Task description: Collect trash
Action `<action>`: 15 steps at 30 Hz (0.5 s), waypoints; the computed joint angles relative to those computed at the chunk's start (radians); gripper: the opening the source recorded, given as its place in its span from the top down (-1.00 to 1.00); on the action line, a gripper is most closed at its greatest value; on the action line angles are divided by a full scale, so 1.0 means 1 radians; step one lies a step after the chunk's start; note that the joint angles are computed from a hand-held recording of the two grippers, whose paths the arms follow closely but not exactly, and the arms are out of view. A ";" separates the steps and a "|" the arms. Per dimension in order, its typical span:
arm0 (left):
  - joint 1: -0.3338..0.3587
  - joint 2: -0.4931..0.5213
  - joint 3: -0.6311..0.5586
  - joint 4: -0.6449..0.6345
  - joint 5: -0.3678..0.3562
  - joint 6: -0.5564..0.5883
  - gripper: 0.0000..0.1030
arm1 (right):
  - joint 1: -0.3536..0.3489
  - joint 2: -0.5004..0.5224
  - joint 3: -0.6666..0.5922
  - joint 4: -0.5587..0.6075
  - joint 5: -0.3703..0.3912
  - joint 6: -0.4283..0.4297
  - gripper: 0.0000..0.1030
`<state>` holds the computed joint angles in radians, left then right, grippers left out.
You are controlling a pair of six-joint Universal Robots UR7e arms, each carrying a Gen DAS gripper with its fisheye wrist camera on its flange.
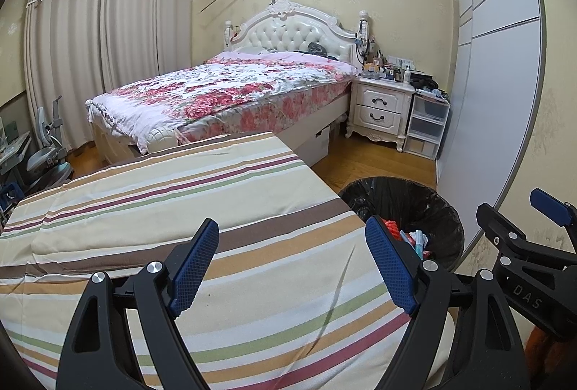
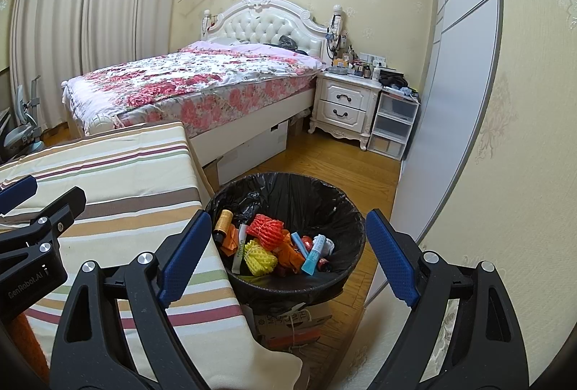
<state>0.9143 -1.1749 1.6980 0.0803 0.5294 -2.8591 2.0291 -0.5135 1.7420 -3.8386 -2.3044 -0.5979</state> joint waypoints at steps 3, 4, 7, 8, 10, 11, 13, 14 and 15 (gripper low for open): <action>0.000 0.001 -0.003 0.005 -0.001 -0.002 -0.57 | 0.000 0.000 0.000 -0.001 0.000 -0.001 -0.66; 0.000 0.001 -0.003 0.005 -0.003 -0.003 -0.57 | 0.000 -0.001 0.001 -0.001 0.000 -0.001 -0.66; 0.001 0.003 -0.008 0.014 0.001 -0.012 -0.57 | 0.000 0.000 -0.001 0.000 0.000 -0.001 -0.66; 0.001 0.002 -0.007 0.013 0.002 -0.013 -0.57 | 0.000 0.000 -0.001 0.000 0.000 -0.001 -0.66; 0.000 0.001 -0.004 -0.004 -0.008 0.000 -0.57 | 0.000 -0.001 0.001 0.000 0.001 0.000 -0.66; 0.000 0.002 -0.004 -0.013 -0.016 0.008 -0.63 | 0.000 -0.001 0.002 0.000 0.000 0.000 -0.66; -0.001 0.002 0.001 -0.036 -0.034 0.010 -0.65 | 0.001 0.001 -0.001 0.001 -0.001 0.000 -0.66; 0.000 -0.001 0.004 -0.042 -0.033 0.004 -0.66 | 0.000 -0.001 0.001 0.002 -0.001 0.001 -0.66; 0.001 -0.005 0.008 -0.048 -0.030 -0.002 -0.66 | 0.000 0.000 0.002 0.000 0.000 0.001 -0.66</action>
